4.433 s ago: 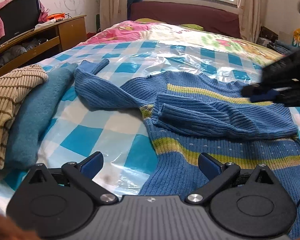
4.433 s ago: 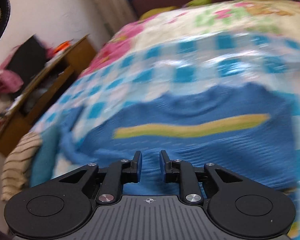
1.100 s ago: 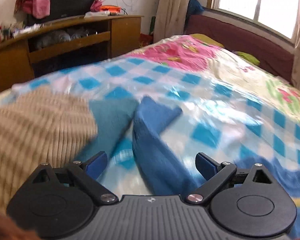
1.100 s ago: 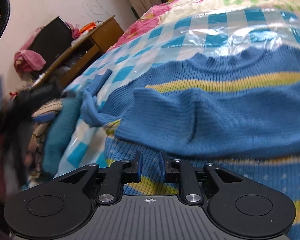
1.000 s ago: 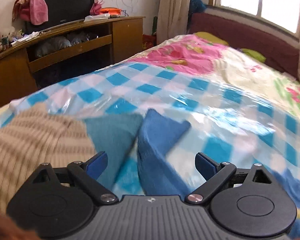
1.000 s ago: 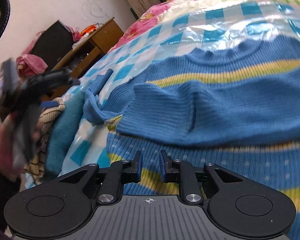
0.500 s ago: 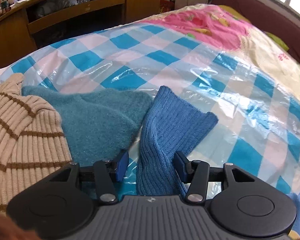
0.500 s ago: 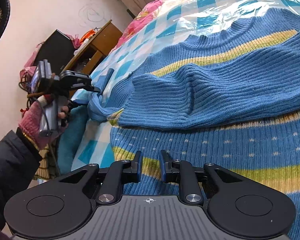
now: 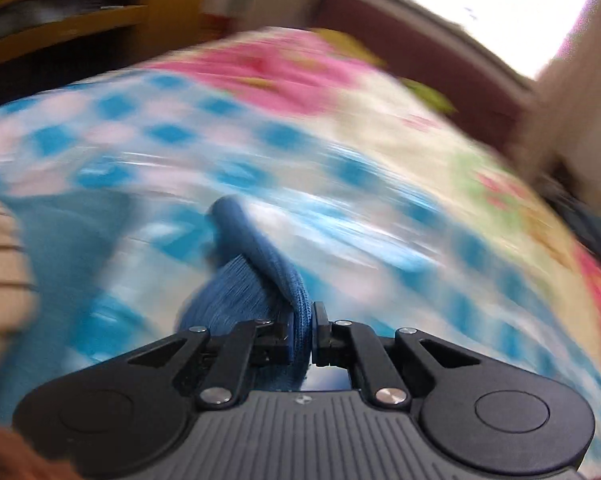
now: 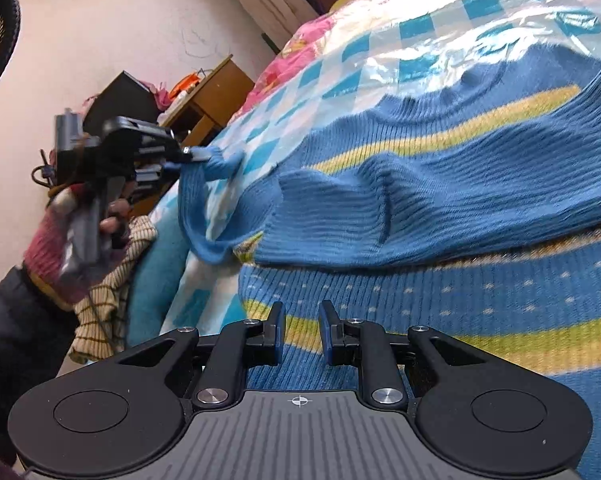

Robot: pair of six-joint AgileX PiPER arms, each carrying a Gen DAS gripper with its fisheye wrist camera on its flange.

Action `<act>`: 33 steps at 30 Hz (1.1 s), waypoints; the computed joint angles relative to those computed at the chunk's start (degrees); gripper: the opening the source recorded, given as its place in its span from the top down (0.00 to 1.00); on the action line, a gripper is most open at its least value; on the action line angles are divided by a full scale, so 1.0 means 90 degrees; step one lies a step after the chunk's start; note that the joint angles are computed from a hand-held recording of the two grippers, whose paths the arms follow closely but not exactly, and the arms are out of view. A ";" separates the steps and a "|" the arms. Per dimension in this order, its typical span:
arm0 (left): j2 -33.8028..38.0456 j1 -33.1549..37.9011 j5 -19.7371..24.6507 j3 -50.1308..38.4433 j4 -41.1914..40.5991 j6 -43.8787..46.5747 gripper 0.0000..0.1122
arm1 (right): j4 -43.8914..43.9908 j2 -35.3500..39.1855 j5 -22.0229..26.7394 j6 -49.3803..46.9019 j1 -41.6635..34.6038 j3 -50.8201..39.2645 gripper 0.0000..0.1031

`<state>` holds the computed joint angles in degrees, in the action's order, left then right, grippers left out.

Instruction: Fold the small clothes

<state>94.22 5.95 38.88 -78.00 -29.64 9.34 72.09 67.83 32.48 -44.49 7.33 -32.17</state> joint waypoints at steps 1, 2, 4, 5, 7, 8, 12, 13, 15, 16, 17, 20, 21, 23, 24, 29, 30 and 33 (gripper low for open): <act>-0.0248 -0.0167 0.0014 0.0283 -0.0433 0.0532 0.88 | -0.0126 -0.0084 0.0003 0.0127 -0.0064 0.0005 0.81; -0.0495 -0.0339 0.0028 0.0598 -0.0872 0.1077 0.88 | -0.0277 -0.0169 -0.0002 0.0261 -0.0132 0.0015 0.81; -0.0923 -0.0715 0.0016 0.1241 -0.1615 0.2100 0.88 | -0.0728 -0.0328 -0.0031 0.0659 -0.0283 0.0014 0.81; -0.1164 -0.0995 -0.0109 0.1650 -0.1823 0.2558 0.88 | -0.1036 -0.0416 -0.0033 0.0951 -0.0371 0.0009 0.81; -0.1521 -0.1614 -0.0651 0.2326 -0.1526 0.2772 0.86 | -0.1502 -0.0555 0.0077 0.1357 -0.0648 0.0010 0.81; -0.1635 -0.1915 -0.0943 0.2601 -0.1099 0.2530 0.86 | -0.1731 -0.0620 0.0155 0.1555 -0.0814 -0.0005 0.81; -0.1782 -0.2083 -0.1437 0.3450 -0.1116 0.2313 0.84 | -0.2157 -0.0567 0.0194 0.1922 -0.1060 -0.0253 0.81; -0.1836 -0.1920 -0.1437 0.3655 -0.1587 0.2610 0.84 | -0.2111 -0.0461 0.0130 0.1909 -0.1030 -0.0328 0.79; -0.2077 -0.1689 -0.1448 0.4014 -0.2228 0.3008 0.84 | -0.2074 -0.0110 -0.0063 0.2104 -0.0922 -0.0573 0.73; -0.2191 -0.1560 -0.1450 0.4151 -0.2503 0.3212 0.83 | -0.1920 0.0094 -0.0121 0.2051 -0.0879 -0.0691 0.72; -0.2304 -0.1468 -0.1492 0.4270 -0.2686 0.3339 0.81 | -0.1774 0.0309 -0.0185 0.1971 -0.0847 -0.0813 0.72; -0.2517 -0.1374 -0.1781 0.4548 -0.3265 0.3902 0.72 | -0.1922 0.0916 -0.0487 0.2330 -0.0628 -0.1204 0.72; -0.2537 -0.1307 -0.1830 0.4631 -0.3594 0.4245 0.71 | -0.1919 0.1106 -0.0527 0.2390 -0.0603 -0.1309 0.72; -0.2551 -0.1084 -0.1709 0.4799 -0.4363 0.4946 0.70 | -0.1882 0.1414 -0.0562 0.2529 -0.0537 -0.1499 0.72; -0.2547 -0.1014 -0.1658 0.4845 -0.4606 0.5117 0.70 | -0.1792 0.1524 -0.0572 0.2535 -0.0515 -0.1563 0.72; -0.2499 -0.0630 -0.1458 0.5068 -0.5316 0.5953 0.70 | -0.1561 0.1950 -0.0660 0.2670 -0.0383 -0.1810 0.72; -0.2520 -0.0578 -0.1406 0.5102 -0.5406 0.6015 0.70 | -0.1469 0.2032 -0.0687 0.2674 -0.0366 -0.1841 0.72; -0.2518 -0.0450 -0.1317 0.5155 -0.5627 0.6229 0.69 | -0.0984 0.2147 -0.0712 0.2419 -0.0395 -0.1797 0.72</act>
<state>71.55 1.89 27.03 -31.60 -80.28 65.40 63.24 87.15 26.07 -22.72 3.77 -48.34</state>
